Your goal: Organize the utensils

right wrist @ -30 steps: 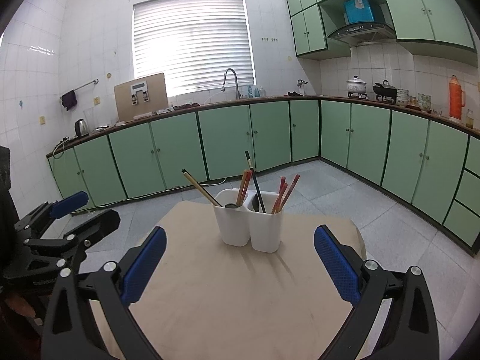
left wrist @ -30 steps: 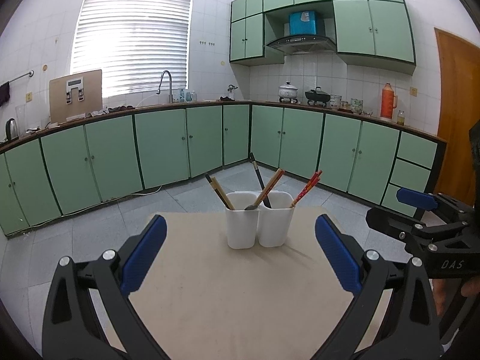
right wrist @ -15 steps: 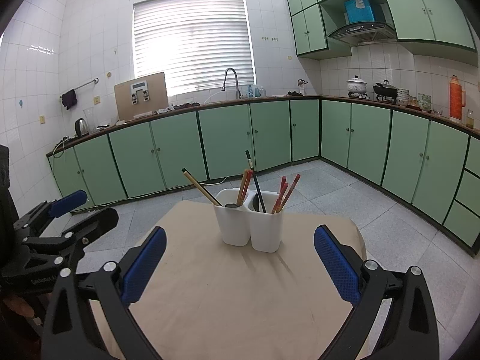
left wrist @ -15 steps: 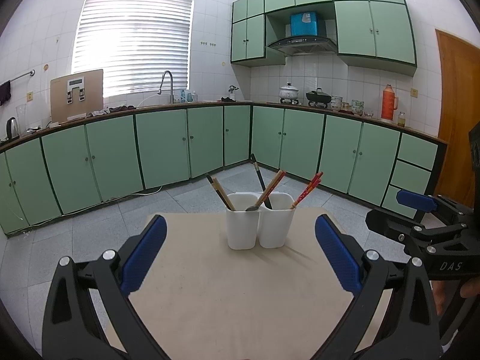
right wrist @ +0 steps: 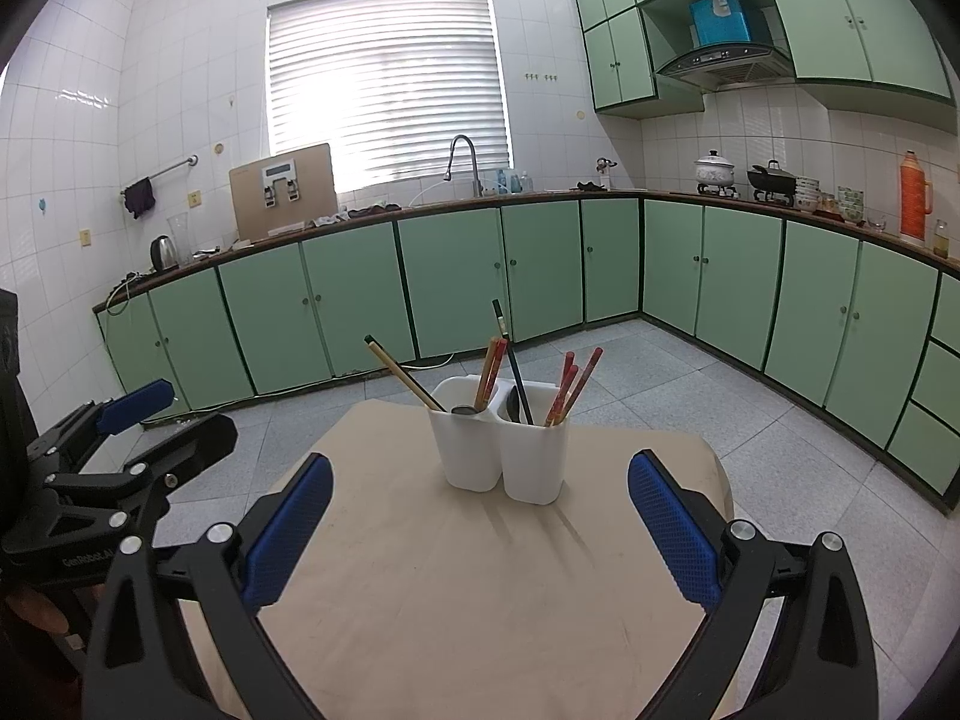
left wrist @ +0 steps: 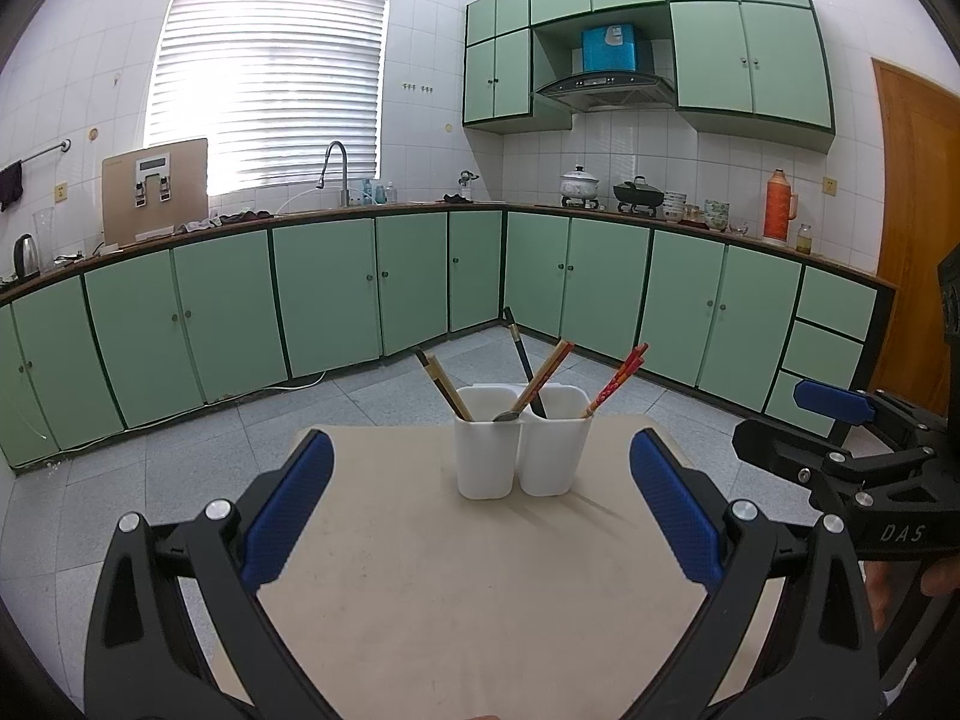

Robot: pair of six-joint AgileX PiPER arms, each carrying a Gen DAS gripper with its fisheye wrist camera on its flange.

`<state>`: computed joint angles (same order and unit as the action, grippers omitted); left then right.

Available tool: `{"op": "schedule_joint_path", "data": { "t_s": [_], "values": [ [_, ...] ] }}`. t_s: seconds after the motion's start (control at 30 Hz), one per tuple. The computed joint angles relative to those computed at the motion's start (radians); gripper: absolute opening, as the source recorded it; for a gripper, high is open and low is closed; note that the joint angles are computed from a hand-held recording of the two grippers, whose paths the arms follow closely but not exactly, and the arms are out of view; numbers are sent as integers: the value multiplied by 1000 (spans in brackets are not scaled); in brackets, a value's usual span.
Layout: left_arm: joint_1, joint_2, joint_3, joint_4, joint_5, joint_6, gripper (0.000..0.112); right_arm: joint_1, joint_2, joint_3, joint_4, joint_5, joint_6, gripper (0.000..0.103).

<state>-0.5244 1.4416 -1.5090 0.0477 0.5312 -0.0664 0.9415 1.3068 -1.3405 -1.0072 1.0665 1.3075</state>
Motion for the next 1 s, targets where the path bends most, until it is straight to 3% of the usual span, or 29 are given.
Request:
{"op": "schedule_joint_path", "data": {
  "t_s": [1.0],
  "values": [
    [9, 0, 1, -9, 2, 9, 96, 1, 5, -2, 2, 0, 1, 97]
  ]
}}
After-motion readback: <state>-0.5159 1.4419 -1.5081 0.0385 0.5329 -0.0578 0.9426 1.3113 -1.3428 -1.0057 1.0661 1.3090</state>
